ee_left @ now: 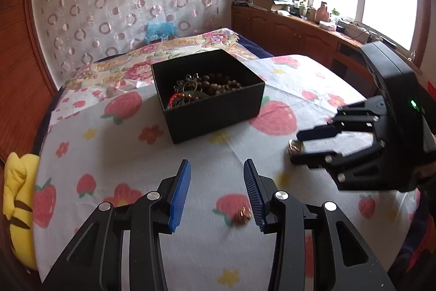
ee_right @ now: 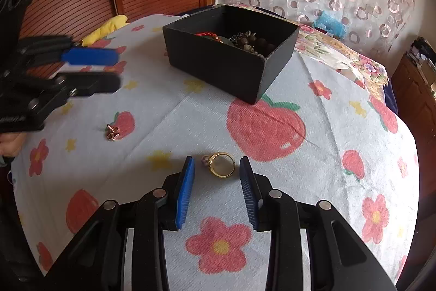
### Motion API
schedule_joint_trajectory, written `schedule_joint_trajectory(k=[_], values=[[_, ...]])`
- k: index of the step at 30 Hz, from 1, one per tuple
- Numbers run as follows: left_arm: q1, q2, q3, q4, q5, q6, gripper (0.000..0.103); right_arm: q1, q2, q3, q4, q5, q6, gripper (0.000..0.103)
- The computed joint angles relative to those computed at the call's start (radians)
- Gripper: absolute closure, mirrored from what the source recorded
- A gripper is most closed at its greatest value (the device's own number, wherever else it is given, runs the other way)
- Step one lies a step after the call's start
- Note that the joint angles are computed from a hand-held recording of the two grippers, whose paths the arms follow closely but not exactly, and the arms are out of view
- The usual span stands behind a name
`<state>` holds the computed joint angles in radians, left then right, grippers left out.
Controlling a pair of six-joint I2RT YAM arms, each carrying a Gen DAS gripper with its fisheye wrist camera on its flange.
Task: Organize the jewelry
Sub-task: 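Grasp the gold flower earring with the left gripper while the right gripper grasps the gold ring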
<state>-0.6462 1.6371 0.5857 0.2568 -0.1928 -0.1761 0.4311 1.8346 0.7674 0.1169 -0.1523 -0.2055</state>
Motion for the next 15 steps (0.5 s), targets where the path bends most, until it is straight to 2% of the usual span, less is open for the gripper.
schedule_joint_trajectory(k=[5,7,8,15], values=[[-0.01,-0.006,-0.017,-0.004,0.007,-0.017,0.062,0.001,-0.003,-0.005,0.002,-0.002,0.002,0.066],[-0.016,0.004,-0.021,0.001,0.011,-0.023,0.056,0.001,-0.006,-0.013,0.012,0.0,0.003,0.068],[-0.016,0.008,-0.027,0.007,0.014,-0.024,0.056,-0.001,-0.005,-0.011,0.014,0.003,0.003,0.075],[-0.054,0.06,-0.022,0.003,0.026,-0.046,0.056,-0.007,-0.003,-0.014,0.039,-0.002,0.025,0.075]])
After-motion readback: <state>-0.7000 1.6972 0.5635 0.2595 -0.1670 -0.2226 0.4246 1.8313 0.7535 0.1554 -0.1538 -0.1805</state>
